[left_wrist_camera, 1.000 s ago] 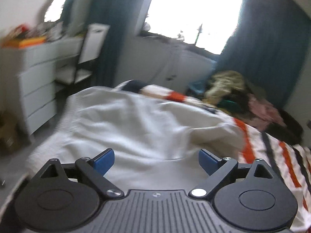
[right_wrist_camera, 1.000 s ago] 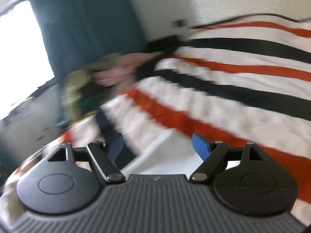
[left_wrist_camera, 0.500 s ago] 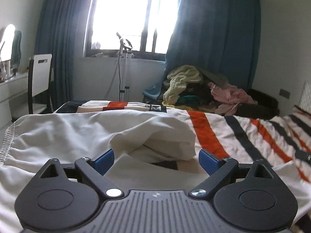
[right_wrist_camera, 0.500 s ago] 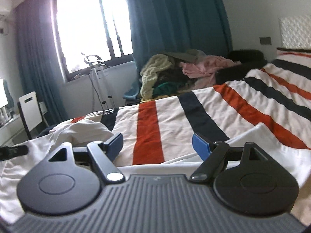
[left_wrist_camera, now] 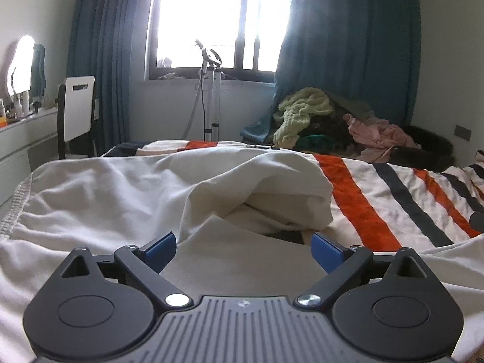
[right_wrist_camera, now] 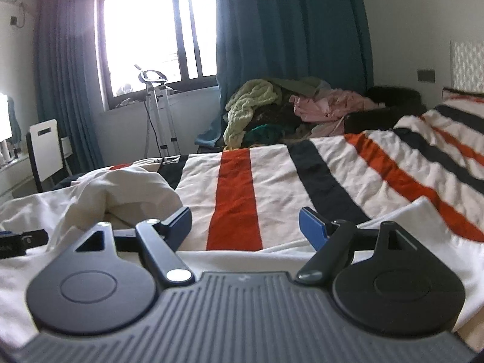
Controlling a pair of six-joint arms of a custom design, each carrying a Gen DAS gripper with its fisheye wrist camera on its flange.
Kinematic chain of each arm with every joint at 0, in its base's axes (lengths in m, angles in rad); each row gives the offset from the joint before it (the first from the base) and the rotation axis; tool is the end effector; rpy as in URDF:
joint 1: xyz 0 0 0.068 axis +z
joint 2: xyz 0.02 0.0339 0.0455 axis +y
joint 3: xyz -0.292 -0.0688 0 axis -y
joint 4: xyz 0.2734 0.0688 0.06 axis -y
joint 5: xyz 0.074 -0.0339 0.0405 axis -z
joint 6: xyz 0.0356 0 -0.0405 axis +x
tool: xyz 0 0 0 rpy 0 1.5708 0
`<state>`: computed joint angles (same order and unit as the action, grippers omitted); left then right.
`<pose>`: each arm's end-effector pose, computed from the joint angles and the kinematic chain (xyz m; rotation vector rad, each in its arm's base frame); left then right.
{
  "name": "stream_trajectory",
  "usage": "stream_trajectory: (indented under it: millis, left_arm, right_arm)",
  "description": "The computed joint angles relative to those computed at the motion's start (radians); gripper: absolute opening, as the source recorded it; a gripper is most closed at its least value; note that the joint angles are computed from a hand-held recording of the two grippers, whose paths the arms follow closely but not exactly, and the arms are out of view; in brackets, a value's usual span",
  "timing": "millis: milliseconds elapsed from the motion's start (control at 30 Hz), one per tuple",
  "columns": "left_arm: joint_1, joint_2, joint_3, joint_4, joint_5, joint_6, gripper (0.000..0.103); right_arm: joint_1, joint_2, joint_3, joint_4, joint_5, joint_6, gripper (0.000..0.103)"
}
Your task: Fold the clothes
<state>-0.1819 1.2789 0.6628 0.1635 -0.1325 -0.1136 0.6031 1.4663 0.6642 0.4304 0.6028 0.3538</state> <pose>0.2881 -0.0482 0.2363 -0.0148 2.0195 -0.0534 0.2742 0.1643 0.2116 0.1587 1.8685 0.0710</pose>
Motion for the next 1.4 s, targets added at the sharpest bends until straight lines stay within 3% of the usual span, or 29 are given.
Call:
stream_trajectory:
  millis: [167, 367, 533, 767, 900, 1167, 1300, 1400]
  left_arm:
    - [-0.012, -0.012, -0.019, 0.0, -0.023, 0.01, 0.097]
    - [-0.031, -0.061, -0.04, -0.037, -0.057, 0.001, 0.097]
    - [-0.065, -0.158, -0.028, -0.162, -0.102, -0.048, 0.098]
    - [-0.229, -0.248, 0.017, -0.297, -0.28, -0.046, 0.1]
    - [-0.306, -0.237, 0.024, -0.282, -0.325, -0.054, 0.101]
    - [-0.283, 0.046, 0.098, -0.062, -0.319, 0.056, 0.101]
    - [-0.256, 0.286, 0.239, 0.098, -0.336, 0.157, 0.101]
    - [-0.252, 0.471, 0.411, 0.117, -0.335, 0.206, 0.101]
  right_arm:
    - [0.006, -0.018, -0.005, -0.041, -0.001, 0.034, 0.08]
    - [0.037, -0.066, -0.015, -0.083, 0.086, 0.061, 0.08]
    - [0.076, -0.134, -0.005, -0.159, 0.144, 0.125, 0.08]
    - [0.119, -0.196, 0.037, -0.278, 0.219, 0.22, 0.08]
    - [0.114, -0.224, 0.029, -0.312, 0.248, 0.26, 0.08]
    - [0.014, -0.183, -0.019, -0.277, 0.228, 0.305, 0.08]
    - [-0.058, -0.07, -0.007, -0.188, 0.213, 0.301, 0.08]
    - [-0.107, 0.035, 0.039, -0.161, 0.177, 0.313, 0.08]
